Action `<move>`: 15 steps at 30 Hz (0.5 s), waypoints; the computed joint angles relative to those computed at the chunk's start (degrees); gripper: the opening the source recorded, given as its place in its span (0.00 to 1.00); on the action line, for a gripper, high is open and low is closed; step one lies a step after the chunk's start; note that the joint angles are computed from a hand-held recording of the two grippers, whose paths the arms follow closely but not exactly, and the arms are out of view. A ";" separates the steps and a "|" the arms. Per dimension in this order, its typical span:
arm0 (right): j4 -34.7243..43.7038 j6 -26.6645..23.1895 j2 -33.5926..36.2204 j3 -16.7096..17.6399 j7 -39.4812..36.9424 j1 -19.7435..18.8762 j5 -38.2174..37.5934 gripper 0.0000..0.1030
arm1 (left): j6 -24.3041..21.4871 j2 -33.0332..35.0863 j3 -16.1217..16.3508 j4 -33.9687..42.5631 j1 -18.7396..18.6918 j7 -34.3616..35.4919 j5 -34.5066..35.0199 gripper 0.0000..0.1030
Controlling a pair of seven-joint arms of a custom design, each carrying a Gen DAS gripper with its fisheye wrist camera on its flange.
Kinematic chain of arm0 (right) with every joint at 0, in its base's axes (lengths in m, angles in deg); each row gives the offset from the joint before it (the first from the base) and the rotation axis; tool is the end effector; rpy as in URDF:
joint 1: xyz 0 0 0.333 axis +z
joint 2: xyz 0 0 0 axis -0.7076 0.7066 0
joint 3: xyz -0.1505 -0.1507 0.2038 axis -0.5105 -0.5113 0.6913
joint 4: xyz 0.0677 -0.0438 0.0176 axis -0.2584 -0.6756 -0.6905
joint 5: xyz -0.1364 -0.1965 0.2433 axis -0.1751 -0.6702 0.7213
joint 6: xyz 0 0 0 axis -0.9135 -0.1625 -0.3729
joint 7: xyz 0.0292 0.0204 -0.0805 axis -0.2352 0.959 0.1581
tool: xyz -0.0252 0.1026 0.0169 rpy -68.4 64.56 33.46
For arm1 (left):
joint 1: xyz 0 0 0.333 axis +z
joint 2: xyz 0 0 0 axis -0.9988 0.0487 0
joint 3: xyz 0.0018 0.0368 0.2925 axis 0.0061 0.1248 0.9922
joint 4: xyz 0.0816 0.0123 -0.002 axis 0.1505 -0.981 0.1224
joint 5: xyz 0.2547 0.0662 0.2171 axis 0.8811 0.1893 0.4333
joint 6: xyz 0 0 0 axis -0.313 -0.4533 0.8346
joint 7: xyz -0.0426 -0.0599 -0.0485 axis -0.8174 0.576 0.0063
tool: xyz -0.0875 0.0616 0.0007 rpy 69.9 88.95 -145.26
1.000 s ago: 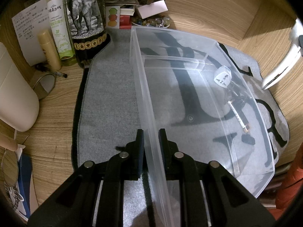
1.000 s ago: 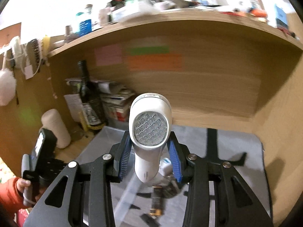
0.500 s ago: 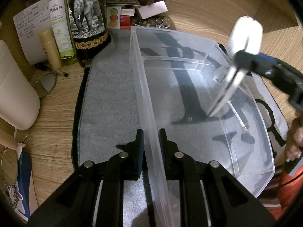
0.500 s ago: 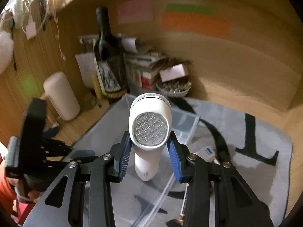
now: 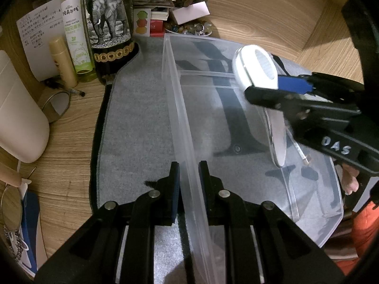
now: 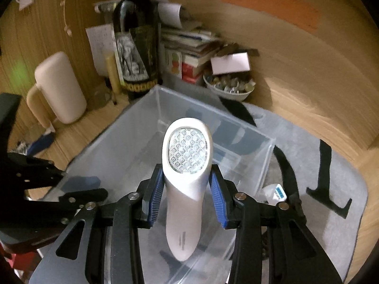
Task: Organize rigid objects
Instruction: 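Lift the white device with the right tool and lower it into the box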
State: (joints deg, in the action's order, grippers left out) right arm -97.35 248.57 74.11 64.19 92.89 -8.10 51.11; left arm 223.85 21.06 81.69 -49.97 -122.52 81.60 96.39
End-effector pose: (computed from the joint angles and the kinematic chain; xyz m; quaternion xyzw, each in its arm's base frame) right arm 0.5215 0.2934 0.3038 -0.8156 0.4576 -0.2066 0.2877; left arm 0.4874 -0.3599 0.2918 -0.6568 0.6992 -0.2534 0.1240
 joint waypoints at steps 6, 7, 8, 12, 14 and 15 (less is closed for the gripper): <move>3.30 -5.55 1.68 2.09 0.13 -1.95 -2.20 0.34 | 0.01 -0.01 0.07 -0.04 -0.07 0.07 -0.05 0.15; 3.71 -6.49 1.81 2.83 0.14 -2.63 -2.67 0.34 | 0.02 -0.01 0.07 -0.04 -0.07 0.08 -0.06 0.15; 4.13 -7.28 1.93 3.80 0.15 -3.57 -3.01 0.34 | 0.02 -0.01 0.08 -0.04 -0.08 0.08 -0.07 0.15; 4.69 -8.70 1.99 7.42 0.14 -7.21 -3.70 0.34 | 0.10 -0.02 0.19 -0.11 -0.17 0.00 0.00 0.15; 4.88 -9.07 2.12 9.20 -0.10 -8.94 -3.60 0.35 | 0.03 -0.01 0.22 -0.07 -0.23 -0.04 -0.01 0.15; 4.76 -8.94 2.10 9.30 -0.01 -9.09 -3.72 0.35 | 0.07 -0.02 0.20 -0.11 -0.20 -0.04 -0.01 0.15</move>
